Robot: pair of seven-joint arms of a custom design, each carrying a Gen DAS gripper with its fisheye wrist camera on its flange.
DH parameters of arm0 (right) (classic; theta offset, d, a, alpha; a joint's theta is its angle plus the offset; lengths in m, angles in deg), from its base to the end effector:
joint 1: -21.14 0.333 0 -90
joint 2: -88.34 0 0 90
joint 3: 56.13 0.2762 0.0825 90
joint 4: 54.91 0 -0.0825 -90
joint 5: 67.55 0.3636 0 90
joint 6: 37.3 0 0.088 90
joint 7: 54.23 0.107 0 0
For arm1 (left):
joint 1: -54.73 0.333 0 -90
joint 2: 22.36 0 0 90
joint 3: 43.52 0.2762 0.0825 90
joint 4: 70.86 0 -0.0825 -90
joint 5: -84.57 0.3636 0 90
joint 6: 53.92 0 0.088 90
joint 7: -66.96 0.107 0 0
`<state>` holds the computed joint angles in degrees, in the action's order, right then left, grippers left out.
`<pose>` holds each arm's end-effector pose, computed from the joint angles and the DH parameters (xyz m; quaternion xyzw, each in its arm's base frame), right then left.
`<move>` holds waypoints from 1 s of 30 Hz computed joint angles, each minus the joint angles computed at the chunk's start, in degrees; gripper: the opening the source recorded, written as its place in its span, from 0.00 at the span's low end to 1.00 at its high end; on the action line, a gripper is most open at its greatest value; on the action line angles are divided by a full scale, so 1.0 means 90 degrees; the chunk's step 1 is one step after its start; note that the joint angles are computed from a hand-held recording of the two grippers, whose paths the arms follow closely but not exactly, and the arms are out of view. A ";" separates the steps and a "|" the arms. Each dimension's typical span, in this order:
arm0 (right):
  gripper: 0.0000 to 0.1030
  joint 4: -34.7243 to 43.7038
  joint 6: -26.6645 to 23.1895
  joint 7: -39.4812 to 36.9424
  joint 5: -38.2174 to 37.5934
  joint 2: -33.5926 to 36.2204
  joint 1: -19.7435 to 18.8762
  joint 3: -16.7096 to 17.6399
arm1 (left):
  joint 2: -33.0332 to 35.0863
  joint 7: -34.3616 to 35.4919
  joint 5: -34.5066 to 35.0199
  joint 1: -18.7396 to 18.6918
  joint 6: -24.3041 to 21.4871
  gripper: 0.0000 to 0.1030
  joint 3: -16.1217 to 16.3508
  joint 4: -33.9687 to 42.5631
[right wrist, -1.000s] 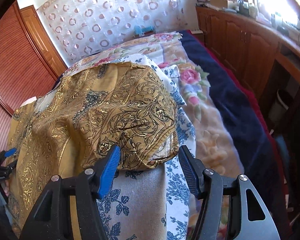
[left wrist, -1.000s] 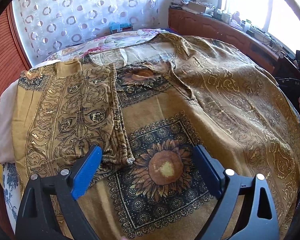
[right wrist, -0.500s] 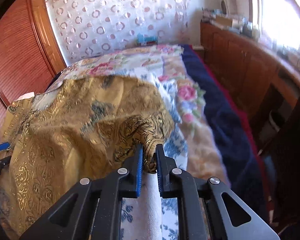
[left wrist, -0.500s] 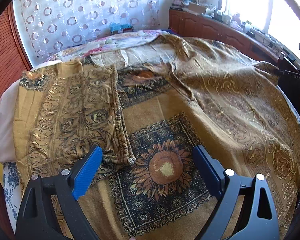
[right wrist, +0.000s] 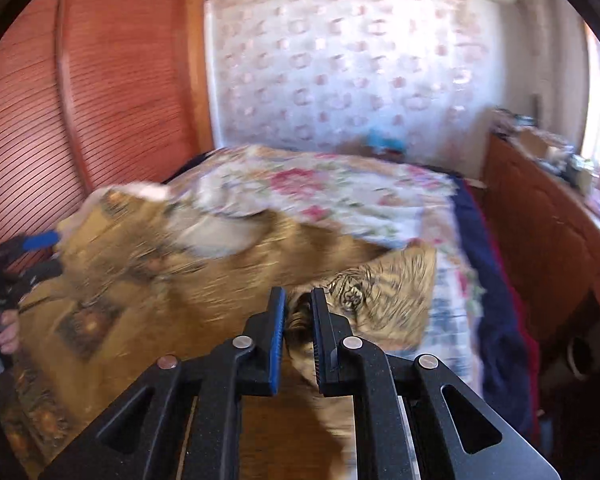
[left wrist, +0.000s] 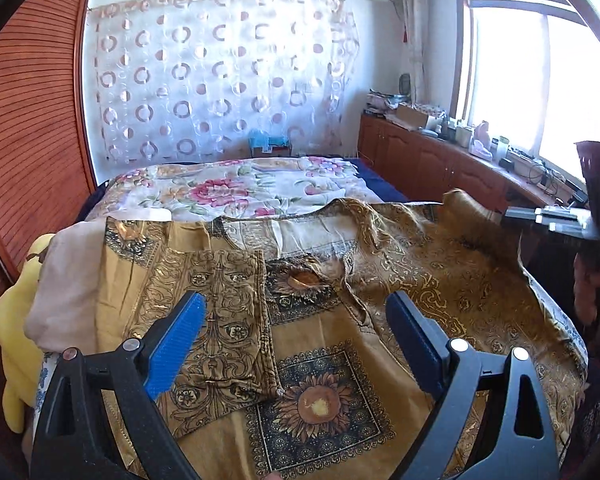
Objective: Fold small clothes
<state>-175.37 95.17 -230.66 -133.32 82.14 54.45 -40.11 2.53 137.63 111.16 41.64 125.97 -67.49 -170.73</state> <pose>0.3627 0.4002 0.4769 -0.5971 0.6411 -0.3603 0.3203 0.5335 -0.4003 0.4402 -0.3915 0.7840 -0.4462 0.1816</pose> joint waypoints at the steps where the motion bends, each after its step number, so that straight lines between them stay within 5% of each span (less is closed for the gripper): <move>1: 0.32 -0.0014 0.0132 -0.0027 0.0021 0.0023 0.0015 -0.0001 | -0.0061 -0.0021 0.0018 -0.0008 0.0062 0.90 0.0025 -0.0085; 3: 0.43 -0.0100 0.0242 -0.0035 0.0062 -0.0009 0.0049 0.0011 | -0.0041 0.0172 -0.0029 0.0287 0.0200 0.90 -0.0310 -0.0178; 11: 0.43 -0.0710 -0.0266 0.0111 0.0772 -0.0704 -0.0126 0.0034 | 0.0197 0.0505 -0.0341 0.1118 0.0174 0.90 -0.1306 -0.0213; 24: 0.43 -0.1128 0.1716 0.0510 0.1562 -0.0636 -0.1112 -0.0646 | -0.0039 0.0320 -0.0281 0.0567 0.0059 0.90 -0.0543 -0.0254; 26: 0.37 -0.1004 0.1740 0.0295 0.1776 -0.0533 -0.1203 -0.0687 | -0.0067 0.0322 -0.0293 0.0591 0.0059 0.90 -0.0523 -0.0287; 28: 0.15 -0.0771 0.1571 0.0220 0.1808 -0.0387 -0.1252 -0.0625 | -0.0116 0.0313 -0.0307 0.0619 0.0065 0.90 -0.0498 -0.0347; 30: 0.06 -0.0543 0.1425 0.0254 0.1565 -0.0281 -0.1259 -0.0537 | -0.0152 0.0270 -0.0288 0.0586 0.0082 0.90 -0.0399 -0.0379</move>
